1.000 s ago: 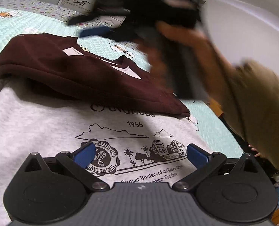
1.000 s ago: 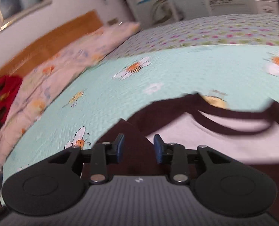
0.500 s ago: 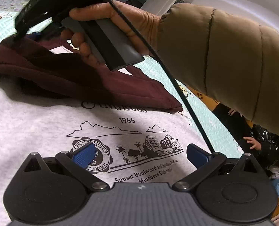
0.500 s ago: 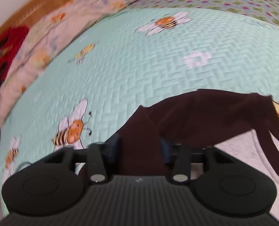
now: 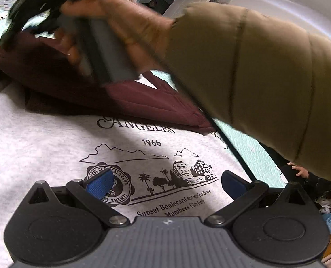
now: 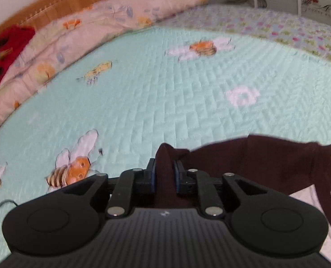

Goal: Fold clothes

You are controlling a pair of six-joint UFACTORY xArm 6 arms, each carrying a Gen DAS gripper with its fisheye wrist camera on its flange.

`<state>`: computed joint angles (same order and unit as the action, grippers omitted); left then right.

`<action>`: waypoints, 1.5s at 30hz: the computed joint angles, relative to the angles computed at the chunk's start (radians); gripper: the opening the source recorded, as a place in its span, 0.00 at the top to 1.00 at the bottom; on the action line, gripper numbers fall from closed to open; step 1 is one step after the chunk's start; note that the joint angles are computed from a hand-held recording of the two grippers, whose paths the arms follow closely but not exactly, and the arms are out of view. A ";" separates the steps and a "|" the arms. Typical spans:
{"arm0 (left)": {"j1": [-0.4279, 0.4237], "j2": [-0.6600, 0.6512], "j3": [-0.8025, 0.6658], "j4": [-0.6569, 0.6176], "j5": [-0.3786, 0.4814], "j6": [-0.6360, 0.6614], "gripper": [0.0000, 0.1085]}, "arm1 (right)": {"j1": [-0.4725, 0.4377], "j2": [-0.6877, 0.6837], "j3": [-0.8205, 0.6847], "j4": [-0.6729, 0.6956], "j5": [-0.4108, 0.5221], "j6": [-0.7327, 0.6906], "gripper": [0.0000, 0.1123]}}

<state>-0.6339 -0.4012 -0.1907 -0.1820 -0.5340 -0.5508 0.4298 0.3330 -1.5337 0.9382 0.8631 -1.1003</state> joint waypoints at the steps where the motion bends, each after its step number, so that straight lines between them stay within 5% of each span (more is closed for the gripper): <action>1: 0.008 0.002 0.001 0.018 -0.004 -0.016 0.06 | -0.013 -0.016 0.002 0.030 0.007 0.004 0.81; 4: 0.029 0.011 0.000 0.066 -0.014 -0.056 0.06 | -0.078 -0.090 0.035 0.134 0.074 0.008 0.80; 8: 0.041 0.020 -0.002 0.096 -0.026 -0.083 0.06 | -0.190 -0.115 0.049 0.192 0.354 0.066 0.80; 11: 0.055 -0.009 0.014 0.125 -0.013 -0.102 0.06 | -0.134 -0.100 0.095 -0.059 0.250 0.121 0.80; 12: 0.066 -0.015 0.018 0.146 -0.009 -0.116 0.06 | -0.118 -0.104 0.121 -0.109 0.206 0.116 0.98; 14: 0.084 -0.020 0.026 0.181 -0.016 -0.140 0.06 | -0.109 -0.130 0.177 -0.102 0.151 0.040 1.00; 18: 0.094 -0.013 0.025 0.199 -0.023 -0.153 0.06 | -0.080 -0.224 0.245 -0.161 0.097 -0.079 0.97; 21: 0.096 -0.012 0.024 0.204 -0.025 -0.156 0.06 | -0.100 -0.233 0.225 -0.048 0.163 -0.116 0.97; 25: 0.135 -0.008 0.029 0.279 -0.042 -0.217 0.06 | -0.055 -0.223 0.209 -0.020 0.072 -0.063 0.88; 29: 0.116 -0.007 0.026 0.245 -0.037 -0.191 0.06 | -0.044 -0.175 0.119 -0.044 0.171 -0.049 0.80; 32: 0.096 -0.013 0.025 0.207 -0.023 -0.155 0.06 | -0.022 -0.147 0.077 -0.004 0.108 -0.035 0.81; 35: 0.109 -0.015 0.030 0.236 -0.031 -0.179 0.06 | 0.008 -0.055 -0.033 -0.106 0.018 0.115 0.80; 38: 0.134 -0.008 0.032 0.287 -0.047 -0.220 0.06 | -0.001 0.115 -0.261 -0.189 0.166 0.315 0.79; 43: 0.155 -0.002 0.033 0.327 -0.061 -0.252 0.06 | 0.040 0.197 -0.361 -0.296 0.205 0.359 0.73; 45: 0.163 0.000 0.034 0.342 -0.066 -0.264 0.06 | 0.051 0.186 -0.335 -0.281 0.197 0.316 0.85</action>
<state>-0.4706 -0.4012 -0.1570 0.1600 -0.6002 -0.8143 0.4813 0.5189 -1.8682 0.6568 1.0605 -0.7847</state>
